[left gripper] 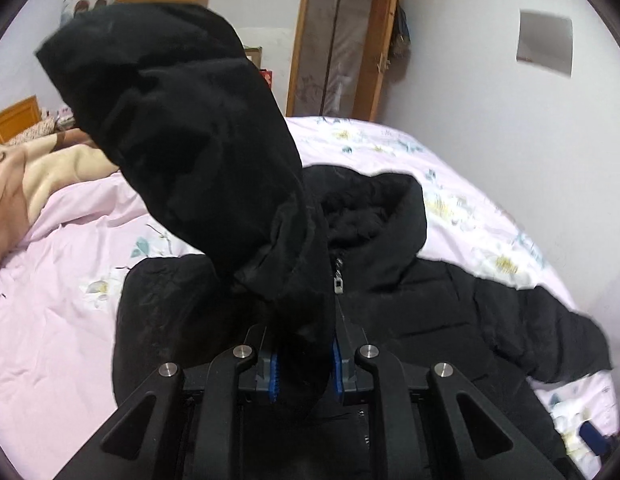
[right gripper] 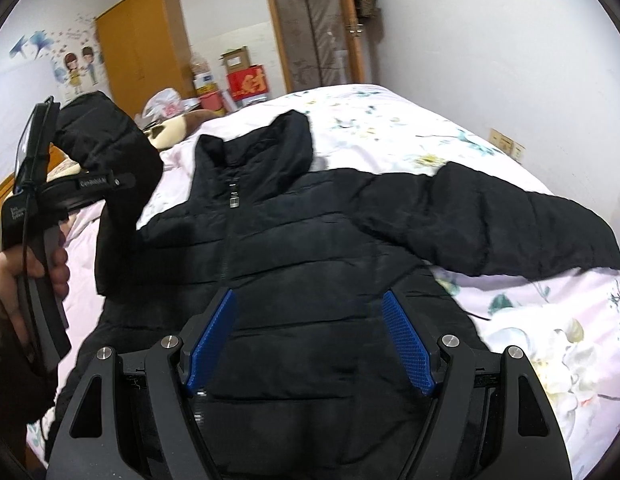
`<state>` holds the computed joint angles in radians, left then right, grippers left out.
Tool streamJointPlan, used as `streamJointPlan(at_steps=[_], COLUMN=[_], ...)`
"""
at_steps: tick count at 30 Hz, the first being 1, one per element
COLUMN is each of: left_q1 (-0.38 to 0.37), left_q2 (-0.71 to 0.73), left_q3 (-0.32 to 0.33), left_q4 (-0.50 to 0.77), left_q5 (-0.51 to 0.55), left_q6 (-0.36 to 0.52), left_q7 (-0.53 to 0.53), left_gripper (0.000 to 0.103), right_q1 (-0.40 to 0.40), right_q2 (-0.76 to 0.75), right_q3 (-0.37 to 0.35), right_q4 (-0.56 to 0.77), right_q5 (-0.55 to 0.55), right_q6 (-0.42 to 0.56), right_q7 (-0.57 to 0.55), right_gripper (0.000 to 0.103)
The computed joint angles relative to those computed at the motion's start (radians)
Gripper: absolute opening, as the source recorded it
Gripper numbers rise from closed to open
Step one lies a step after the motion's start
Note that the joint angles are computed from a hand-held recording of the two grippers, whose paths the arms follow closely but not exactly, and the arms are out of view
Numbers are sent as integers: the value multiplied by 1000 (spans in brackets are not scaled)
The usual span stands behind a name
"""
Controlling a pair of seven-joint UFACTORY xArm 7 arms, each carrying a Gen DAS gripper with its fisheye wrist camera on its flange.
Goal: Fold large clothes
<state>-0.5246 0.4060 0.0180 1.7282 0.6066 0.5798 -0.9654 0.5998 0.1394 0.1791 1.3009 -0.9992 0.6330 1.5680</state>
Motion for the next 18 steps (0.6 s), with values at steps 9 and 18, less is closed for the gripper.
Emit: streamJointPlan(at_steps=[9, 18], left_q1=[-37, 18], left_q2=[201, 175], left_q3=[-29, -91], left_q4=[177, 64], left_q5=[-114, -279], left_q6=[134, -2], left_q7=[145, 362], left_gripper=[19, 47], right_q1=[-53, -80], right_q2=[-46, -5], right_q3=[-4, -15], right_q4=[-90, -67], right_q5=[14, 35], right_q6=[-37, -67], right_q7=[33, 3], right_gripper=[75, 75])
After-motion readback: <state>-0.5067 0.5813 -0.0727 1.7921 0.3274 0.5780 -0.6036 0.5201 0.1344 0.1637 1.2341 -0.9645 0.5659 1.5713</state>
